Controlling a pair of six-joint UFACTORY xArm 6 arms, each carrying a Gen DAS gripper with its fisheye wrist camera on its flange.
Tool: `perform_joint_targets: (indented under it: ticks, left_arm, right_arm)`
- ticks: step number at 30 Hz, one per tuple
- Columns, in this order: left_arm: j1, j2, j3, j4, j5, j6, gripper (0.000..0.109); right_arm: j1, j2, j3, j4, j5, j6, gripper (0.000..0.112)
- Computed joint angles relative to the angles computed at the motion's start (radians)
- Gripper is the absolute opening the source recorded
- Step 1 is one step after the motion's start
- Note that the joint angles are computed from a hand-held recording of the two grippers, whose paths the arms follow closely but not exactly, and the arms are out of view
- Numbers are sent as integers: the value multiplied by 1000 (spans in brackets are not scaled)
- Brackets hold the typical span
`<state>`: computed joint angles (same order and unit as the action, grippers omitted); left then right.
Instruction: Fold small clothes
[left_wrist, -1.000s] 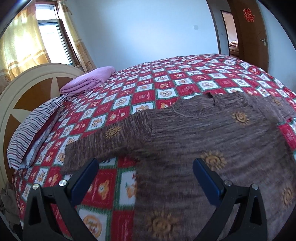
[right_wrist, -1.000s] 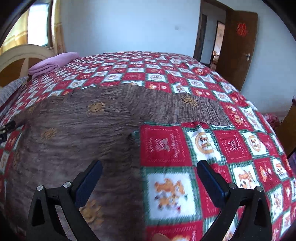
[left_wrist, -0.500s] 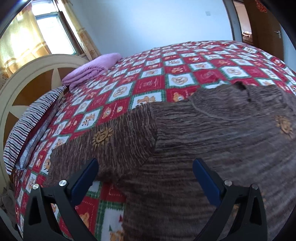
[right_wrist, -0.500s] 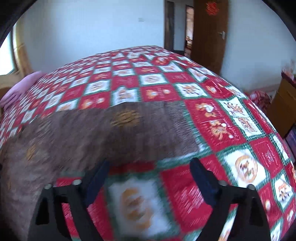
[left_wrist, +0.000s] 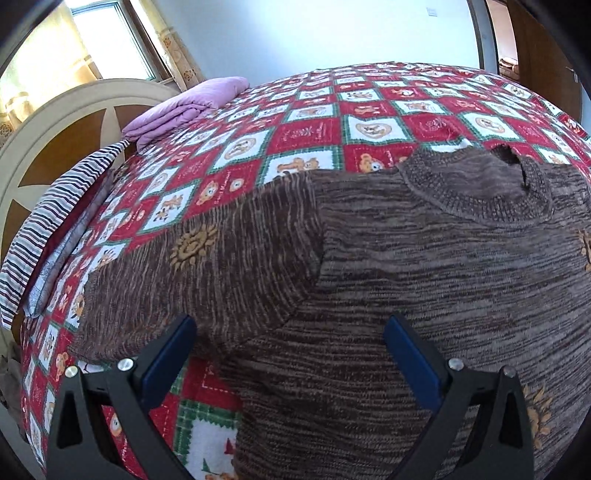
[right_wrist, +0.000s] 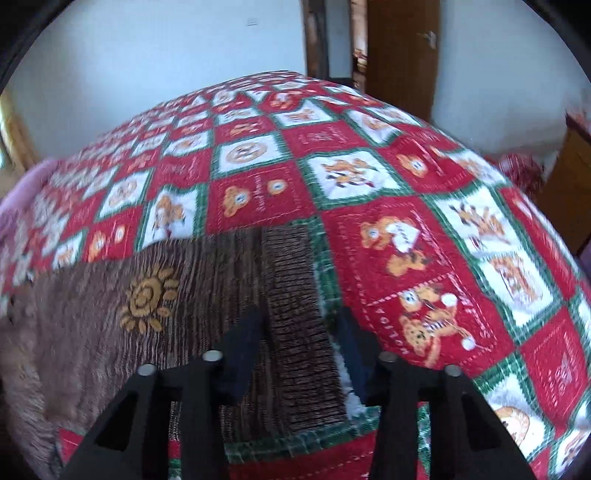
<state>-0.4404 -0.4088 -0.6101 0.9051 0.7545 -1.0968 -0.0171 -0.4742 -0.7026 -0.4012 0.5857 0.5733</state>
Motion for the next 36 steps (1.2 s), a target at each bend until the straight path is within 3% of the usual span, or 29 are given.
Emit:
perform_joint_targets:
  ticks: [2,4,8,11,18,27,32,36]
  left_arm:
    - [11,9,-1,-33,-25,41,103]
    - [31,8,8,-71,-64,82,103]
    - [78,-19,33,-174,-134,166,103]
    - [77,-69,58,-138,-134,141,103]
    - [174,-225,148,-96,-234,102,103]
    - [298,-255,234,-113,-358,161,103]
    - [343,-280,283,-280,-458,292,103]
    - [348,-269,295,-369,-486,365,103]
  right_arm:
    - [1,3,-5,39,-1,-22,11]
    - [4,0,-16,52,17,-20,7]
    - [36,-41,-38,30,46,16,7]
    - [85,-74,-76,-16,82,50,7]
    - [267,-68,-231,-142,199,135,7]
    - [522,111,-479,-243,307,186,7]
    - [630,239,-598,-248,330,190,7]
    - [690,348,-667,-222,311,181,7]
